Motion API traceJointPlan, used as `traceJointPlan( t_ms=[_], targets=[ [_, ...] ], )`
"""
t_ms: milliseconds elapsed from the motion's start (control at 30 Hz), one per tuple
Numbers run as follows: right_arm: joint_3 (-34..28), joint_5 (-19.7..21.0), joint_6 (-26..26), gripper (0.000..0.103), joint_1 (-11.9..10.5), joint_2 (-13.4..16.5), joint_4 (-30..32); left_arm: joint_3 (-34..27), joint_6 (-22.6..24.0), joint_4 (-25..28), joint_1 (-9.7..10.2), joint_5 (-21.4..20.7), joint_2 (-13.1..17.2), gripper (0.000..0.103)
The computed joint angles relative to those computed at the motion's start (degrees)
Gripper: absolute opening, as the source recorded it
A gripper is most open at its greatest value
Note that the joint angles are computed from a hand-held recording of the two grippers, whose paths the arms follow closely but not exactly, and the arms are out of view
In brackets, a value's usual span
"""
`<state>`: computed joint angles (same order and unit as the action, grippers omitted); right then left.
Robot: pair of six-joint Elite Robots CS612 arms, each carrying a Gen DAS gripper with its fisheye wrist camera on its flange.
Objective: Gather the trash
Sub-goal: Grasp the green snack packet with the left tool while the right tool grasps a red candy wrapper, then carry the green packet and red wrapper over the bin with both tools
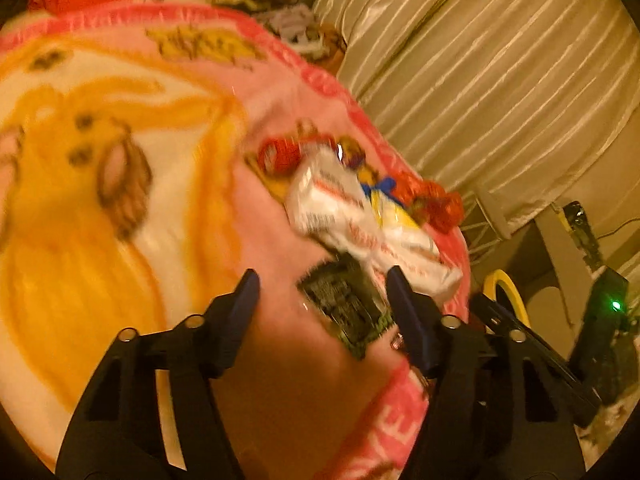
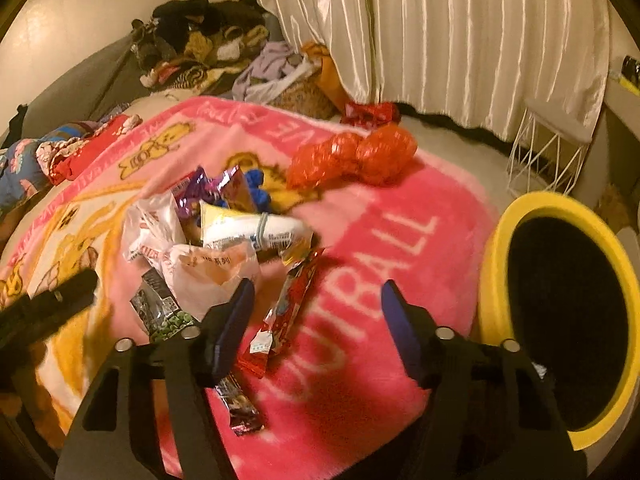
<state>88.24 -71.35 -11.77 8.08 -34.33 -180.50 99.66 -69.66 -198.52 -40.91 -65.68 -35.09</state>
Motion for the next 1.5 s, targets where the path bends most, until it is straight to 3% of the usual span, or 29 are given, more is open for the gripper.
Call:
traceJointPlan(
  t_ms=[33, 167, 400, 733, 1133, 1500],
  targets=[
    [-0.4, 0.1, 0.1, 0.05, 0.1, 0.1, 1.0, -0.3, -0.3, -0.8, 0.13, -1.2, 0.4, 0.044],
    [-1.8, 0.9, -0.3, 0.037, 0.3, 0.7, 4.7, -2.0, -2.8, -1.2, 0.4, -5.6, 1.9, 0.042],
    [-2.8, 3.5, -1.1, 0.009, 0.0, 1.2, 8.6, -4.1, -5.5, 1.2, 0.47, -7.1, 3.1, 0.042],
    [-0.8, 5.8, 2.3, 0.008, -1.3, 0.8, 3.4, -4.4, -6.1, 0.3, 0.42, -6.7, 3.5, 0.015],
    [2.5, 10.3, 1.9, 0.008, -2.6, -0.4, -4.5, -2.6, 5.4, -0.2, -1.89, 2.5, 0.0, 0.013],
    [5.3, 11.9, 1.9, 0.008, -4.1, -2.0, -9.5, -5.4, 14.3, -0.4, -3.4, 4.8, 0.0, 0.013]
  ],
)
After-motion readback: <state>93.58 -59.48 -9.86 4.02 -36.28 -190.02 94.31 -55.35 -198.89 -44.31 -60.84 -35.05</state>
